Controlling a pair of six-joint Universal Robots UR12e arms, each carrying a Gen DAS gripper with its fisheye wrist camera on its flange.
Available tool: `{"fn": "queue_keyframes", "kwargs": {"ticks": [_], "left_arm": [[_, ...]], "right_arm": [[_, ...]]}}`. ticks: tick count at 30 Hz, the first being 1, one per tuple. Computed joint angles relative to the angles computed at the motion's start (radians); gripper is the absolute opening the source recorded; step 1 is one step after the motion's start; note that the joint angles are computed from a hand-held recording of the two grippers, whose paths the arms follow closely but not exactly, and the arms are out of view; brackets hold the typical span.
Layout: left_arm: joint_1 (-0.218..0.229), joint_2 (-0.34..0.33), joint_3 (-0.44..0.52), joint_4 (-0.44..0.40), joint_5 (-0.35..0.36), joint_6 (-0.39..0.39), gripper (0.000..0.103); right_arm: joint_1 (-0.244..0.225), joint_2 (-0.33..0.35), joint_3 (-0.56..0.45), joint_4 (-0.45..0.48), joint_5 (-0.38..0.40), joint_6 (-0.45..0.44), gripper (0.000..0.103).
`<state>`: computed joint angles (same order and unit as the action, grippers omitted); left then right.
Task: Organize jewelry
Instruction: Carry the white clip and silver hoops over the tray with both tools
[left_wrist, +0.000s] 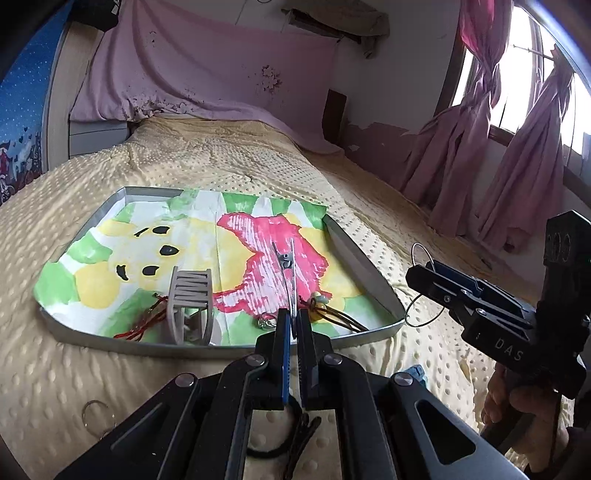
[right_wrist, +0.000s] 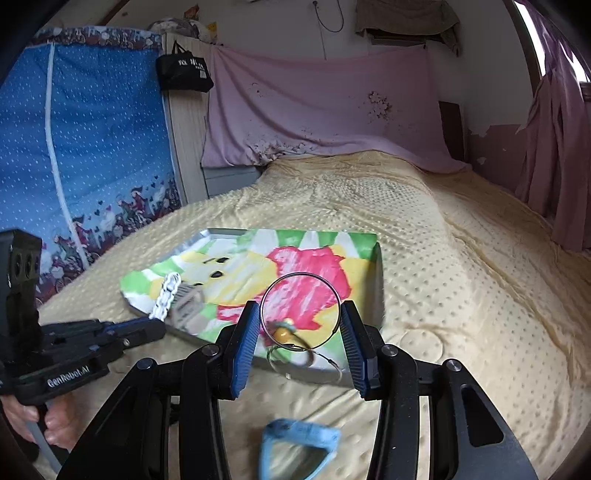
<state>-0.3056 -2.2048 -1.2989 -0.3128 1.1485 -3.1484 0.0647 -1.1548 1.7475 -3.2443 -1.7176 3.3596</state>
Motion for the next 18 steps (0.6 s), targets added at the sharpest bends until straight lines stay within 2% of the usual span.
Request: {"fn": "queue_keyframes", "kwargs": {"ticks": [9,14,18], "left_arm": [[-0.019,-0.062,0.106,-0.14,0.032,-0.01,0.004],[-0.017,-0.069,0.108,-0.152,0.035,-0.026,0.004],[-0.022,-0.064,0.101,-0.145,0.055,-0.022,0.004]], "right_arm": [[-0.032,0.052,-0.047,0.072,0.068,0.017,0.04],[-0.042,0.062,-0.051,0.134,0.106,0.038,0.04],[-0.042,0.067,-0.048,0.128,0.108,0.038,0.041]]}}
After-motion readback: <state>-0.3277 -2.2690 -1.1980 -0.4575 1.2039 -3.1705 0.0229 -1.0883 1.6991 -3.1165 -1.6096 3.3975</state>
